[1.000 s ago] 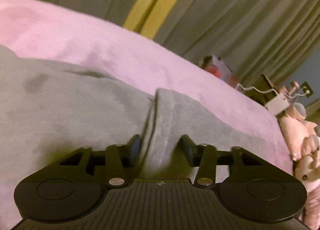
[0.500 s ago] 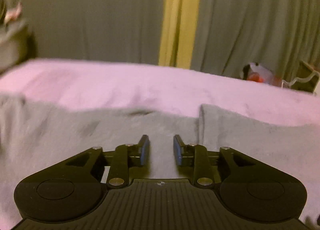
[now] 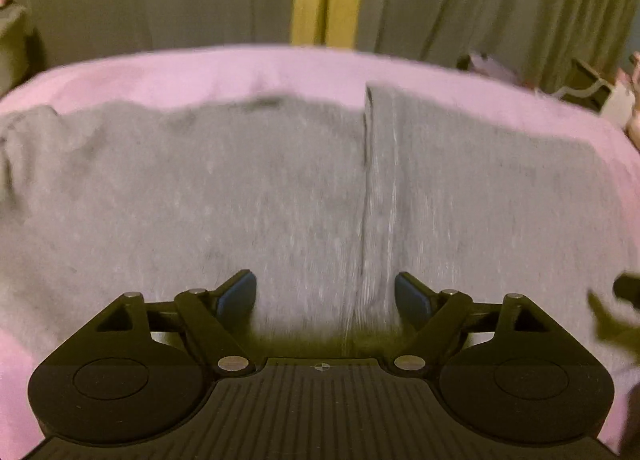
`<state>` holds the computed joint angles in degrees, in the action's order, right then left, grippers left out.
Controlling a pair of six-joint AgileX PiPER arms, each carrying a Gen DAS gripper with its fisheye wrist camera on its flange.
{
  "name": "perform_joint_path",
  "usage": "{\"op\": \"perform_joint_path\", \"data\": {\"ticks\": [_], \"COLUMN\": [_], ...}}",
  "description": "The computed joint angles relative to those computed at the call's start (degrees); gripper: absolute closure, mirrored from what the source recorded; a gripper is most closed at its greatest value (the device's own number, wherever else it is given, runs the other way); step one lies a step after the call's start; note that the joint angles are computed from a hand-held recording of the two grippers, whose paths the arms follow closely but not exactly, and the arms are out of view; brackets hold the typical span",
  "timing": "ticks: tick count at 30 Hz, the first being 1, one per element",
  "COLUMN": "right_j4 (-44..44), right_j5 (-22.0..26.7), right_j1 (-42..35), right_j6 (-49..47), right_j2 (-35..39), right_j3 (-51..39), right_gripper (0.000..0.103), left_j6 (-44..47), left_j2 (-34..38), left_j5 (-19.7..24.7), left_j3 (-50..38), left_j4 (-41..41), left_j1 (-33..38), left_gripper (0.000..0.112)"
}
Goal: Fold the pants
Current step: 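Open the left gripper and release the folded edge onto the pants, then grasp the ribbed leg cuffs with the left gripper and lift them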
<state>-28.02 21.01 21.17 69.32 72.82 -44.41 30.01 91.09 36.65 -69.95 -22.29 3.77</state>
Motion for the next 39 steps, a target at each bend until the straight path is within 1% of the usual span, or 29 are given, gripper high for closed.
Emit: {"op": "perform_joint_path", "data": {"ticks": [2,3,4,5,6,7,8,10,11,12,14,15,17,20,22,23,24,26,27,30,32,35,36,39], "right_j4": [0.0,0.1,0.4,0.6,0.7,0.7,0.6,0.7,0.8,1.0,1.5,1.5,1.2,0.5,0.5,0.6,0.8,0.6,0.4,-0.5,-1.3,-1.9,-2.0,-2.3], "right_j5": [0.1,0.0,-0.2,-0.2,0.3,0.4,0.5,0.7,0.7,0.5,0.1,0.2,0.7,1.2,1.1,1.0,1.0,1.2,1.3,2.0,2.6,3.2,3.3,3.4], "right_j1": [-0.1,-0.1,-0.3,-0.3,-0.2,-0.2,-0.2,-0.2,-0.2,-0.3,-0.6,-0.5,-0.3,0.1,0.1,0.0,-0.1,0.0,0.1,0.6,1.1,1.5,1.6,1.6], "right_j6": [0.1,0.1,-0.1,-0.2,-0.3,-0.6,-0.7,-0.9,-0.9,-1.0,-1.3,-1.3,-1.2,-0.9,-0.8,-0.8,-1.0,-0.9,-0.7,-0.1,0.5,0.9,0.9,1.2], "right_j2": [-0.2,-0.3,-0.4,-0.4,-0.2,-0.1,0.0,0.1,0.1,0.1,0.3,0.3,0.5,0.6,0.7,0.8,0.9,1.0,1.2,1.5,1.8,2.1,2.1,2.1], "right_j3": [0.1,0.3,0.4,0.4,0.1,0.0,-0.1,-0.2,-0.3,-0.2,-0.1,-0.2,-0.5,-0.6,-0.6,-0.6,-0.7,-0.9,-1.0,-1.3,-1.6,-1.9,-1.9,-1.8], "right_gripper": [0.004,0.004,0.004,0.004,0.004,0.004,0.004,0.004,0.004,0.004,0.004,0.004,0.004,0.004,0.004,0.004,0.004,0.004,0.004,0.004,0.004,0.004,0.004,0.004], "left_j6": [-0.5,-2.2,-3.9,-4.1,-3.4,-4.1,-5.2,-9.3,-10.7,-10.2,-11.5,-10.5,-6.1,-4.5,-3.1,-3.1,-4.3,-7.7,-8.8,-9.9,-11.9,-8.1,-8.4,-9.1], "left_j2": [-3.1,-4.0,-4.1,-3.5,-3.1,-1.5,-0.4,1.1,2.3,3.2,4.7,5.8,8.1,12.0,14.2,15.0,15.1,15.5,16.2,21.1,23.0,24.5,25.9,28.1], "left_j5": [-6.3,-8.7,-8.9,-7.1,-4.3,0.1,2.3,4.3,4.1,4.0,5.1,7.0,12.2,16.4,20.1,20.6,20.2,17.7,17.7,22.9,22.8,23.3,23.8,23.1], "left_j3": [3.4,4.3,3.7,2.6,1.4,-0.9,-2.6,-5.0,-6.2,-6.7,-8.8,-10.0,-12.2,-15.2,-16.0,-16.4,-16.7,-17.3,-17.6,-19.4,-21.5,-22.2,-23.6,-26.2], "left_j4": [-0.1,0.3,-1.1,-4.9,-9.2,-13.3,-15.1,-16.3,-16.6,-17.8,-18.7,-20.6,-26.4,-32.9,-39.8,-41.7,-42.1,-39.7,-39.7,-45.1,-44.0,-47.8,-48.1,-47.7], "left_j1": [0.3,0.9,2.9,5.5,8.2,11.7,13.8,17.3,18.4,19.9,23.0,25.3,31.0,36.5,40.7,42.0,42.9,43.7,44.5,47.2,47.0,46.8,46.6,45.1], "left_gripper": [0.027,0.025,0.023,0.021,0.021,0.021,0.021,0.021,0.021,0.021,0.020,0.020,0.019,0.020,0.019,0.017,0.017,0.017,0.016,0.017,0.017,0.017,0.017,0.016]}}
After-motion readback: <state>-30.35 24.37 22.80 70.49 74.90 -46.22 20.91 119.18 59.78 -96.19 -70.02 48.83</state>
